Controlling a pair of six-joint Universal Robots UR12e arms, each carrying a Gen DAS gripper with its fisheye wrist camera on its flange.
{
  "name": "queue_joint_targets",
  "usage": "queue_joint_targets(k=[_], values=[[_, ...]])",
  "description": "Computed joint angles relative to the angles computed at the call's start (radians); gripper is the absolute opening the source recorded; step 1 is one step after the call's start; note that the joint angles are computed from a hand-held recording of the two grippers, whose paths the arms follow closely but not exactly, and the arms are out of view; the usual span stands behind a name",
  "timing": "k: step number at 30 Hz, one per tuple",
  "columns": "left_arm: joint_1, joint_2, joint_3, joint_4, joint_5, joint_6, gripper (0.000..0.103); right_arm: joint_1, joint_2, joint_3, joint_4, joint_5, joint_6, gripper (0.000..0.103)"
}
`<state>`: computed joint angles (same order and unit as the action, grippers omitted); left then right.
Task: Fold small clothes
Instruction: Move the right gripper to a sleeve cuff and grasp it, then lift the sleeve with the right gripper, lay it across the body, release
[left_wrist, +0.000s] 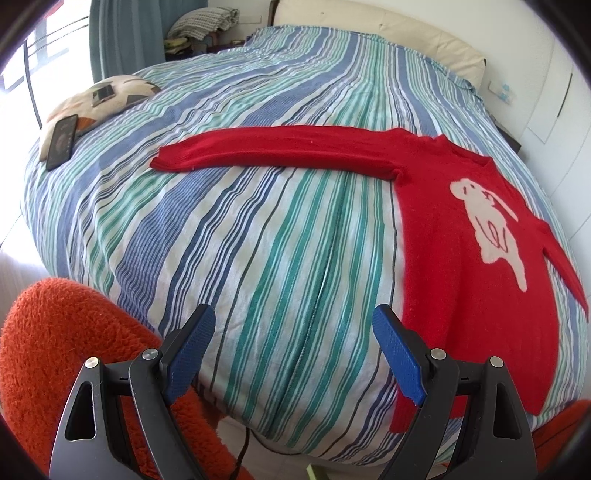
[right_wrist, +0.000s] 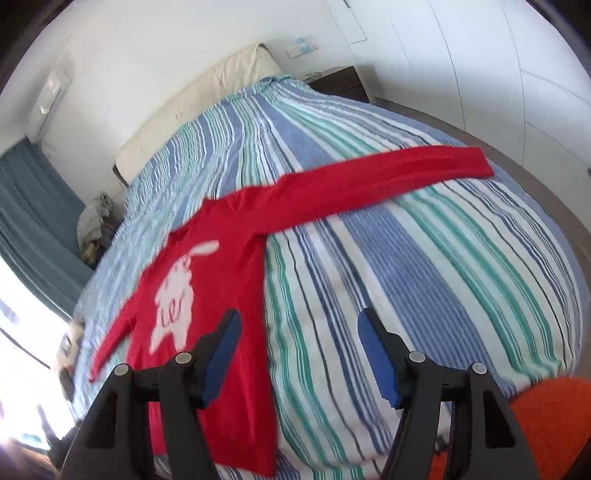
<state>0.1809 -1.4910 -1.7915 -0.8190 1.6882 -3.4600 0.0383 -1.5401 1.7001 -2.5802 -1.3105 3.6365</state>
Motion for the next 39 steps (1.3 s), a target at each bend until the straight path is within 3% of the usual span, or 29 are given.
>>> queue_joint_targets(k=[3,6,10,13,15,17,20,21,23,26,29,33,39], values=[[-0.005,-0.007,0.005,-0.013,0.012,-0.004,0.088,-0.099,0.04,-0.003,-0.145,0.078,0.156,0.065],[-0.014,-0.013,0.009,-0.013,0.028,-0.002,0.088,-0.185,0.082,0.003,-0.174,0.152,0.334,0.065],[-0.025,-0.022,0.016,-0.029,0.057,0.017,0.088,-0.251,0.131,0.038,-0.269,0.246,0.568,0.065],[-0.035,-0.033,0.026,-0.046,0.081,0.031,0.088,-0.26,0.157,0.03,-0.319,0.223,0.602,0.065],[-0.039,-0.041,0.033,-0.06,0.09,0.033,0.088,-0.262,0.177,0.009,-0.299,0.232,0.604,0.062],[-0.042,-0.048,0.039,-0.075,0.092,0.03,0.088,-0.258,0.194,-0.015,-0.268,0.219,0.579,0.057],[-0.046,-0.056,0.047,-0.103,0.096,0.027,0.088,-0.246,0.212,-0.052,-0.195,0.164,0.518,0.042],[-0.047,-0.057,0.048,-0.11,0.098,0.027,0.088,-0.244,0.217,-0.062,-0.173,0.152,0.507,0.026],[-0.049,-0.058,0.05,-0.114,0.098,0.03,0.088,-0.239,0.223,-0.093,-0.074,0.127,0.465,0.004],[-0.044,-0.051,0.043,-0.102,0.084,0.027,0.088,-0.21,0.223,-0.157,-0.024,0.025,0.382,0.004],[-0.036,-0.049,0.04,-0.102,0.057,0.025,0.088,-0.165,0.253,-0.28,-0.019,0.018,0.21,0.004],[-0.025,-0.048,0.039,-0.101,0.015,0.02,0.088,-0.079,0.332,-0.484,0.023,0.139,-0.019,0.004],[-0.008,-0.036,0.031,-0.076,-0.019,-0.003,0.088,0.08,0.486,-0.764,0.167,0.315,-0.24,0.004]])
